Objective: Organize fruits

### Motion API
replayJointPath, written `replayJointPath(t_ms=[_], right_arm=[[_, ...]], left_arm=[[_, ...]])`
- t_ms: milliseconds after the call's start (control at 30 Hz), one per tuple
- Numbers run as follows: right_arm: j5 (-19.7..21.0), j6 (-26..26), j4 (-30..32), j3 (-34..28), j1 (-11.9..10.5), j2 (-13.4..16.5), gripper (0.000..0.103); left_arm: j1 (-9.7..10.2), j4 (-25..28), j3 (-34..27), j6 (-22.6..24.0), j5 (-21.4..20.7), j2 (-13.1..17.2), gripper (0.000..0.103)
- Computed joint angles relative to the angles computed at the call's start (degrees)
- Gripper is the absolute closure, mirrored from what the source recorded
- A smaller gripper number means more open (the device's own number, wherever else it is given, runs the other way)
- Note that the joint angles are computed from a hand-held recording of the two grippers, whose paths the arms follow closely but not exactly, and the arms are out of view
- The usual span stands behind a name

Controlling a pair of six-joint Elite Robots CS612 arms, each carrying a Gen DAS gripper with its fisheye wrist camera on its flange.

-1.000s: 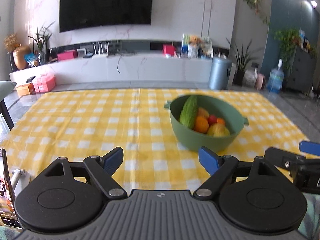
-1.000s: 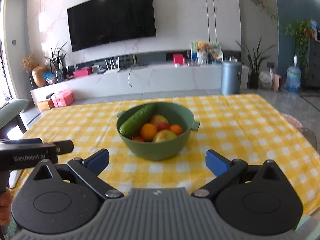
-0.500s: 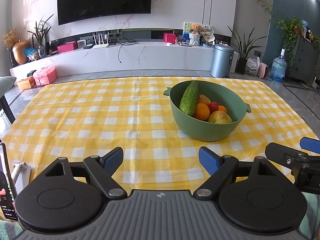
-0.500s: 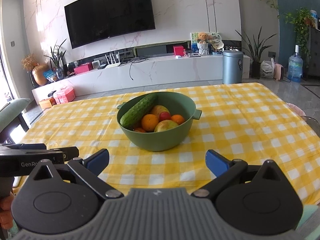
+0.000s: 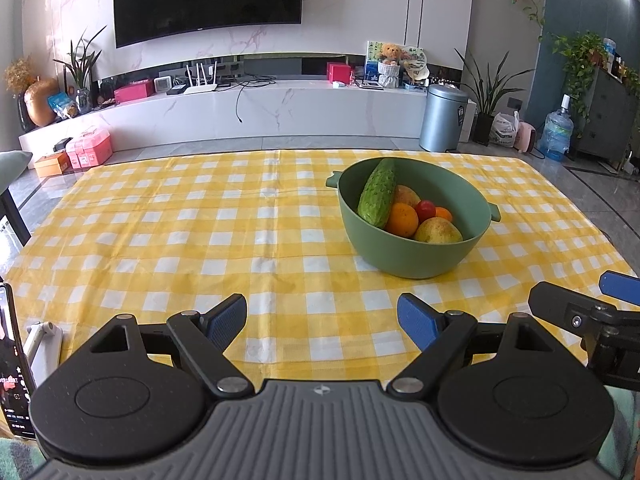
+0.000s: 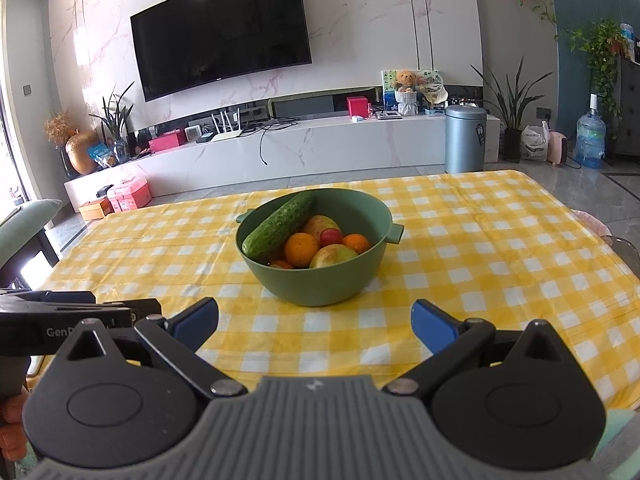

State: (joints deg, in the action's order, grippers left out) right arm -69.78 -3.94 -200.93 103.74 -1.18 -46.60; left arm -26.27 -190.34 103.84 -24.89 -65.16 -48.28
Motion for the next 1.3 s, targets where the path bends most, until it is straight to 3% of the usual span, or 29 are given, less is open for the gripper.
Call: replayJointPath(t_ms=[1300], right_arm=[[-1.0, 0.7, 0.5, 0.3, 0.0, -0.3, 0.004]], left_arm=[[-0.15, 1.1, 0.3, 0.0, 0.7, -0.5, 0.003]])
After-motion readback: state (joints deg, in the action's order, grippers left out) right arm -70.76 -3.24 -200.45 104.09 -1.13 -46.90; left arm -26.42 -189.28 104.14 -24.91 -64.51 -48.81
